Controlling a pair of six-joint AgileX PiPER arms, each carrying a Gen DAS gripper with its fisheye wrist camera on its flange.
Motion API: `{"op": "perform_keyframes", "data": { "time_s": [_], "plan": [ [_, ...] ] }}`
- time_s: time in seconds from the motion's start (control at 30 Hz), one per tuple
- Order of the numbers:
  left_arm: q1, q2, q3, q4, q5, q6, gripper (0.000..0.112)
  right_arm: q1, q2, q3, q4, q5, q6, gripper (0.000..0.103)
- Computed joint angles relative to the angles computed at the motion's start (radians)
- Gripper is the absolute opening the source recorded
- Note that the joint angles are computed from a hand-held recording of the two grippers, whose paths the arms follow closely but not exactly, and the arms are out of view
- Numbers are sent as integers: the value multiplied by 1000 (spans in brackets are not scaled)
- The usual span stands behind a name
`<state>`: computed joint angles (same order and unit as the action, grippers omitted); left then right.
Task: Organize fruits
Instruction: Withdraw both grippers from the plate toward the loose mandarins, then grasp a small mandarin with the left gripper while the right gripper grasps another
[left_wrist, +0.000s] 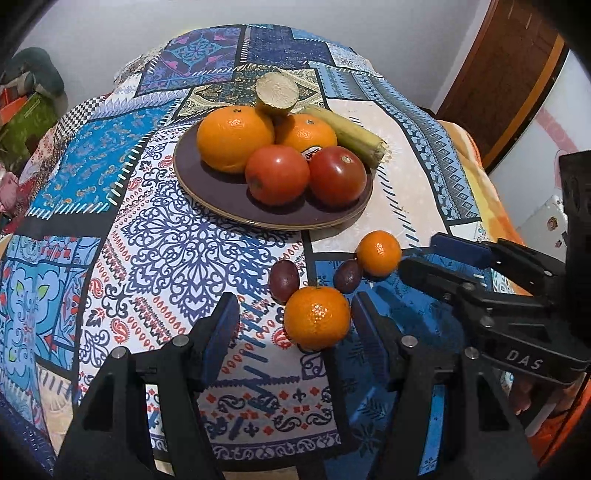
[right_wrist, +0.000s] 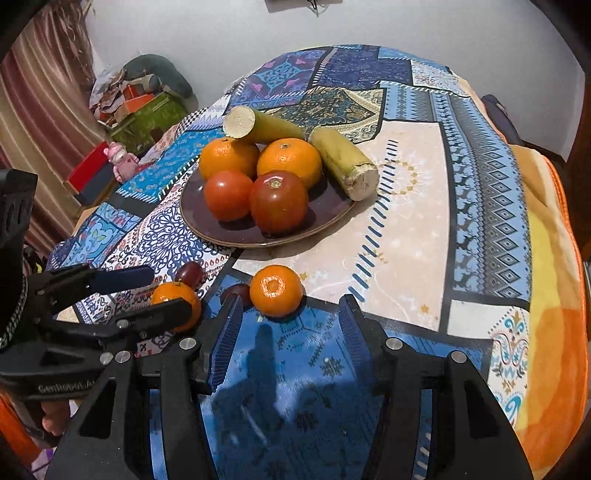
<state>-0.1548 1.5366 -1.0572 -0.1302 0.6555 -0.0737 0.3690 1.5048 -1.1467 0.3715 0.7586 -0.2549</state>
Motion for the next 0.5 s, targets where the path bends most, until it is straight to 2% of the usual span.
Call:
{"op": "perform_keyframes", "data": {
  "time_s": [0.1,0.23,0.37,0.4,0.5],
  "plan": [
    [4,6,4,-41,-7,42,57,7,23,-9,4,-3,0,51],
    [11,32,-12,-97,16,100,38,14,54,-24,18,-6,2,48],
    [-2,33,-9,-72,-1,80,38,19,73,-33,33,-1,-12,39],
    [0,33,-10,-76,-1,81,38,20,79,-36,35,4,-17,34],
    [3,29,-10,-64,-2,69,38,20,75,-28,41,-4,-27,33]
  ]
}}
